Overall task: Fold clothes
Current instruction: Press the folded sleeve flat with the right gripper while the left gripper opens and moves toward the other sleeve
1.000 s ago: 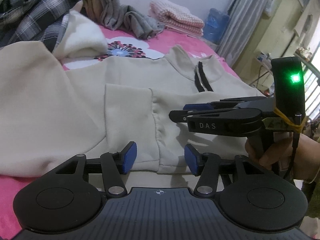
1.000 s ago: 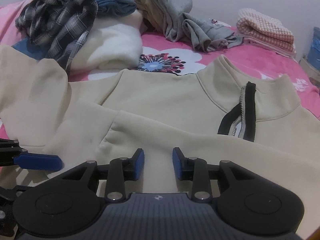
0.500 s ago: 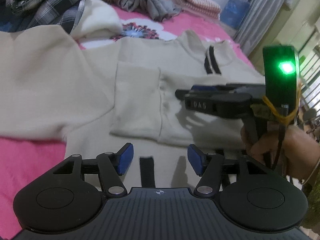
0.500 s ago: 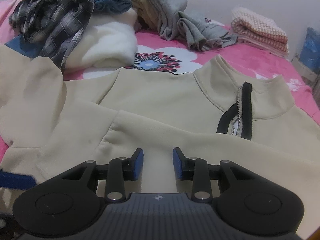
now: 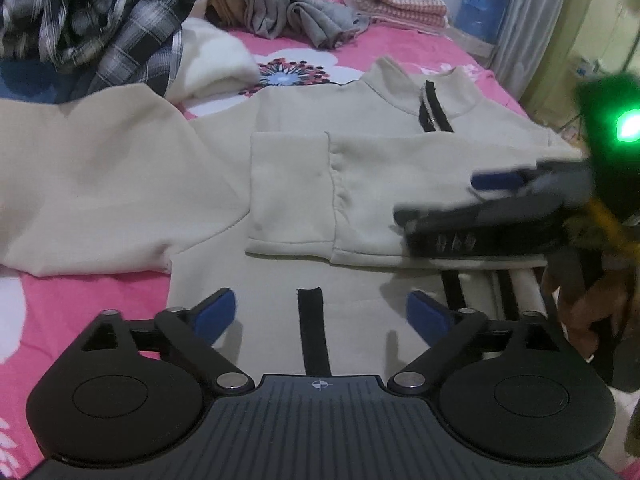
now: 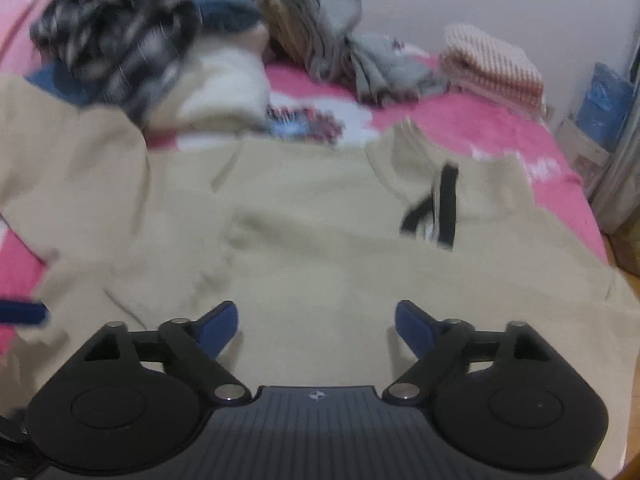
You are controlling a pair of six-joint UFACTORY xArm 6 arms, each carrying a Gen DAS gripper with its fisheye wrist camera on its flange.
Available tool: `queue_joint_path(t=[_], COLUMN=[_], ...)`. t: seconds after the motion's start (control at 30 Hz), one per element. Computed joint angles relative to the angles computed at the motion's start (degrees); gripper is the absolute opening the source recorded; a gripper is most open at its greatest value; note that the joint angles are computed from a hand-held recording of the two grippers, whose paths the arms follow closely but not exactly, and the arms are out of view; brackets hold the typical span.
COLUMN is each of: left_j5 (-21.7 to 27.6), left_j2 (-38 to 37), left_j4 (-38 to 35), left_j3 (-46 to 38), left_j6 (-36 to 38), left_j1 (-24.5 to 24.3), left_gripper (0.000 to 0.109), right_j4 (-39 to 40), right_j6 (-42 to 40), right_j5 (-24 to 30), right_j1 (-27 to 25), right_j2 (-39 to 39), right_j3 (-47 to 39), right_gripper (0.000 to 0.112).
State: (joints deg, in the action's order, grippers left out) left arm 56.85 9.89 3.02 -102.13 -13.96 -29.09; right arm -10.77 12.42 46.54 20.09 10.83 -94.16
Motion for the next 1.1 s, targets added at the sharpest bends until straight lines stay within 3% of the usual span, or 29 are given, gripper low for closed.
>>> queue_joint_path(t=[0.07, 0.13, 0.47, 0.63, 0.77, 0.97, 1.1], left_j5=[0.15, 0.33, 1.81, 3.07, 3.67, -1.06, -3.76], left_j2=[-0.19, -0.39, -0.36, 0.01, -0.19, -3.45, -4.98], left_j4=[2.06, 4.11, 7.67, 8.78, 9.02, 9.10, 11.40], left_j3=[0.16, 0.34, 0.22, -0.24, 0.06, 4.82, 6.95], left_j6=[-0.72, -1.43, -3.84, -4.95, -6.21, -7.83, -10.83], left_j1=[-0.48, -0.96, -1.63, -1.56, -1.07, 0.99, 2.54], left_gripper=[0.099, 0.101, 0.103, 0.103, 0.103, 0.103, 0.103], right_j4=[-1.27, -2.56, -2.94, -2.53, -1.39, -1.75, 1.11], right_j6=[0.59, 1.83, 3.38, 2.87, 1.73, 2.17, -0.14], right_j5=[-1.79, -5.32, -8.45, -7.58, -3.30, -9.80, -9.73], right_j1=[0.06, -0.06, -0.25, -0.26, -0.08, 1.23, 2.49], right_j2=[-0.96, -2.24, -3.49, -3.00, -1.49, -3.87, -2.27], right_j3=[3.56, 6.76, 9.46, 8.48, 4.43, 6.23, 4.30], right_gripper=[0.103, 0.103, 0.103, 0.103, 0.103, 0.103, 0.103])
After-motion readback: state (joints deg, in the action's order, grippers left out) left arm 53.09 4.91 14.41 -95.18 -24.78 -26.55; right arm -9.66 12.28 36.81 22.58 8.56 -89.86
